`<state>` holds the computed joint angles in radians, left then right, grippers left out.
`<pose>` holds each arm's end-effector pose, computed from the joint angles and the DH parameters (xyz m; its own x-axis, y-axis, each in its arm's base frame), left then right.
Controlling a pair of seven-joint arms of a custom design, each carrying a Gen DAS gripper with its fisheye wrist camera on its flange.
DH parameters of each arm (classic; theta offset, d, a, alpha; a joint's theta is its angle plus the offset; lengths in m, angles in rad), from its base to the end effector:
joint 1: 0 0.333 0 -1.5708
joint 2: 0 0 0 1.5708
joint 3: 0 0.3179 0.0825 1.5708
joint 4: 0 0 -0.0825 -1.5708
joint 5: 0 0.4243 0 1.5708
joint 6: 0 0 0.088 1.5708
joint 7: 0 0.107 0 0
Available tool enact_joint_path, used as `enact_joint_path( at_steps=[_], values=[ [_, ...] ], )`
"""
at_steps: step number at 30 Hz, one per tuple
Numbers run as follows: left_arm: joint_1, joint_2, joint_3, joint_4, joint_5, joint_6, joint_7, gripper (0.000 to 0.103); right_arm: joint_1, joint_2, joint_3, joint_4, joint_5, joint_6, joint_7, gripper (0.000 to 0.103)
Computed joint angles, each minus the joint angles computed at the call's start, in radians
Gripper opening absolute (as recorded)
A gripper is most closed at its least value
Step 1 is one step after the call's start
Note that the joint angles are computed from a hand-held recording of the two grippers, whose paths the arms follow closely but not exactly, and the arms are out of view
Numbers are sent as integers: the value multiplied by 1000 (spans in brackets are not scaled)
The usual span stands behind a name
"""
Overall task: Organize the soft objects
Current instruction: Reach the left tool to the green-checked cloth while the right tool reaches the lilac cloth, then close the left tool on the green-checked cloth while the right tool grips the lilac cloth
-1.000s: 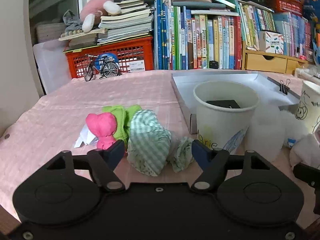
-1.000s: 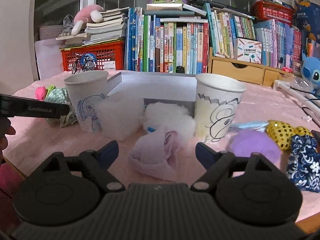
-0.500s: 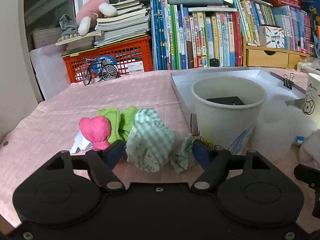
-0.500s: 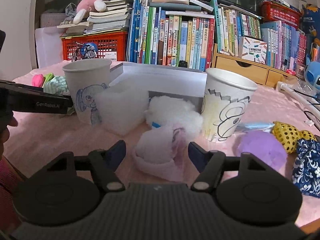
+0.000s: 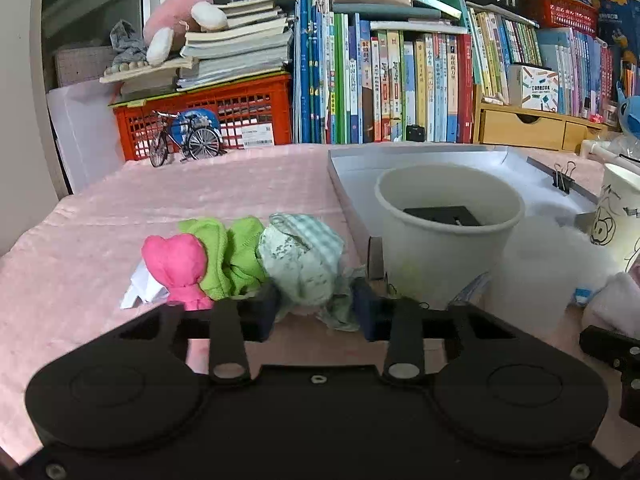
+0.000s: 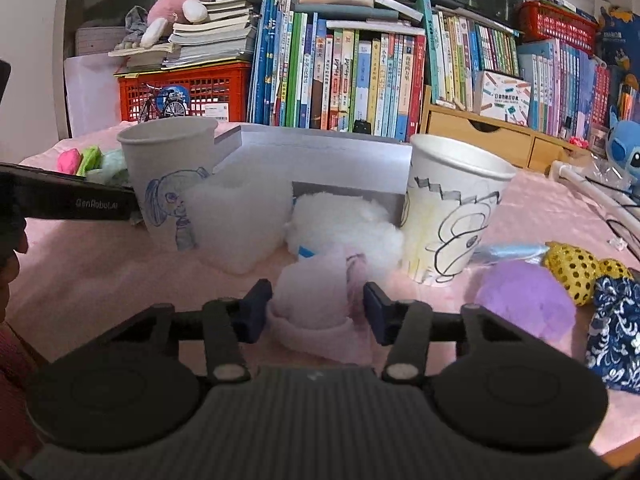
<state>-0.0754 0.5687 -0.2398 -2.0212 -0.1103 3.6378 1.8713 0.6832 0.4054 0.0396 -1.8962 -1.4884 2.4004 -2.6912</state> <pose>0.6460 -0.1786 0.2682 -0.3260 -0.9424 -0.0745 -0.4453 0.2226 -0.8673 0.5118 0.4399 0.2781 -0.1727 -0.9845 0.0320 -0.5408 0.0676 -0.8384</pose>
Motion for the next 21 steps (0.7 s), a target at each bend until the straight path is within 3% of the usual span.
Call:
enact_joint_path(
  at_steps=[3,12,21],
  values=[
    [-9,-18,8,-24,-21,31,0,26,-2,-11,1,-9,-5,8,3,47],
    [67,-95,-27,-97,68,81,-118,25,-22,-71,10,-58,-59,37,66,45],
    [228,-143,-115,-75,388,19,-395,25,-66,-144,34,-99,-152,58,138,46]
  ],
)
